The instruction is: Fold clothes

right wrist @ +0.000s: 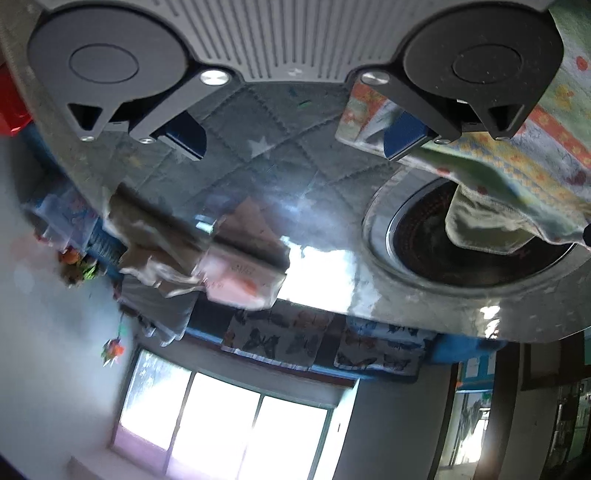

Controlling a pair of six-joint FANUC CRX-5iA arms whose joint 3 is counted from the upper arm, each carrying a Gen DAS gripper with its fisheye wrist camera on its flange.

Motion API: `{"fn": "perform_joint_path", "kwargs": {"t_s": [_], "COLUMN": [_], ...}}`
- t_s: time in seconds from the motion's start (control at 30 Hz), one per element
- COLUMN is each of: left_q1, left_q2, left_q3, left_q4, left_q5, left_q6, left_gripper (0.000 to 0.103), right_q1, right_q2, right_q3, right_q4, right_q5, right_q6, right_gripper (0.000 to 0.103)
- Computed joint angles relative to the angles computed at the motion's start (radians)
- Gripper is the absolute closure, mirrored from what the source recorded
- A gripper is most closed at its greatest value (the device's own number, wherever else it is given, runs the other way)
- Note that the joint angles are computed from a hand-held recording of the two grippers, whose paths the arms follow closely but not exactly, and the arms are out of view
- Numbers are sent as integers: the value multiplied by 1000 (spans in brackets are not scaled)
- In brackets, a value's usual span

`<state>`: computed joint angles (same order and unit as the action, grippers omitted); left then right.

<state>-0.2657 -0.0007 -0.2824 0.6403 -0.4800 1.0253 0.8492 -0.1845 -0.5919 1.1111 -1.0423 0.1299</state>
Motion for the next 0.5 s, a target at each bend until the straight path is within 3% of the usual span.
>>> {"fn": "perform_joint_path", "kwargs": {"t_s": [0.33, 0.5], "left_q1": [3, 7], "left_q2": [2, 4], "left_q3": [8, 20], "left_q4": [-48, -85], "left_q5": [6, -1], "left_q6": [38, 77], "left_gripper": [35, 35], "right_q1": [15, 33], "right_q2": [-20, -12], "right_q3": [-13, -16], "right_q4": [1, -28], "right_q5": [-24, -36], "right_q6": [1, 65], "right_gripper": [0, 0]}}
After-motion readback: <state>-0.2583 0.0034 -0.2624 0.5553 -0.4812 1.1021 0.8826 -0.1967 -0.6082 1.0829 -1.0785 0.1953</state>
